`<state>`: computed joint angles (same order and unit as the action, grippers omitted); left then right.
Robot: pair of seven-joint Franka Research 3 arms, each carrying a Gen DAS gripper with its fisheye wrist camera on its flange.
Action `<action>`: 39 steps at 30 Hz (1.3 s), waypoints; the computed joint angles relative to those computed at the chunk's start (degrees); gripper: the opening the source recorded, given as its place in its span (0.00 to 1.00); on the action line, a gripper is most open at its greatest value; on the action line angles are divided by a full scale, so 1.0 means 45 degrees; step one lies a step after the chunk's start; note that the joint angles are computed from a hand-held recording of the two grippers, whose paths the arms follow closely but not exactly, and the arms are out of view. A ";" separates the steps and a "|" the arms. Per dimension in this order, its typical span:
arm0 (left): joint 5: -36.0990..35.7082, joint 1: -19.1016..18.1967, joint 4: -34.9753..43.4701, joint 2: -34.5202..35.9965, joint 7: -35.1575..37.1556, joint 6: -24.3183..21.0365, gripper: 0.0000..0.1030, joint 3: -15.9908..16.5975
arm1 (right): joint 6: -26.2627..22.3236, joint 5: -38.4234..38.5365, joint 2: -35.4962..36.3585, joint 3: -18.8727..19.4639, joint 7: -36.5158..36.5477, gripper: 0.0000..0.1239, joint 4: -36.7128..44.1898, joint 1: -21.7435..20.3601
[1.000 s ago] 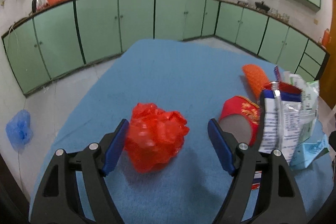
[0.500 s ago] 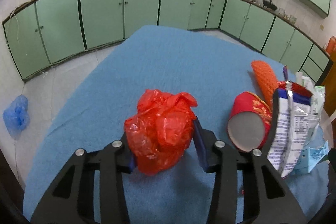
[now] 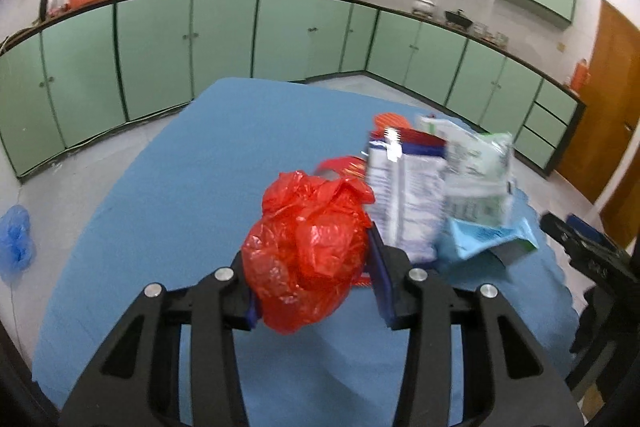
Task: Collect trash
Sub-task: 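Grasp the crumpled red plastic bag on the table with the left gripper, then grasp the small blue milk carton with the right gripper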
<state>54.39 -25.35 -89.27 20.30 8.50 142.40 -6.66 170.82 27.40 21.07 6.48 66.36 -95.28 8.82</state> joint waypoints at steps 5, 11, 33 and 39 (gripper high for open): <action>-0.0302 -0.0185 0.0285 0.0420 0.0304 -0.0138 0.40 -0.0088 | -0.0020 0.1038 -0.0417 0.0917 -0.1872 0.71 -0.0610 -0.0675; -0.0185 -0.0431 0.0307 0.0558 0.0353 -0.0501 0.40 0.0026 | -0.0285 0.1750 -0.0428 0.0784 -0.2446 0.68 -0.0607 -0.0550; -0.0277 -0.0352 0.0184 0.0476 0.0329 -0.0871 0.40 -0.0004 | -0.3712 0.3504 0.0043 0.0864 -0.5176 0.36 0.0502 -0.0609; -0.0304 -0.0305 0.0088 0.0351 0.0279 -0.0957 0.41 -0.0008 | -0.4454 0.4466 -0.0518 0.0754 -0.6167 0.36 0.0082 -0.0577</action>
<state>53.02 -26.72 -88.87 21.88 9.76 138.09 -6.70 150.78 47.50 18.74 9.87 38.61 -94.91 6.22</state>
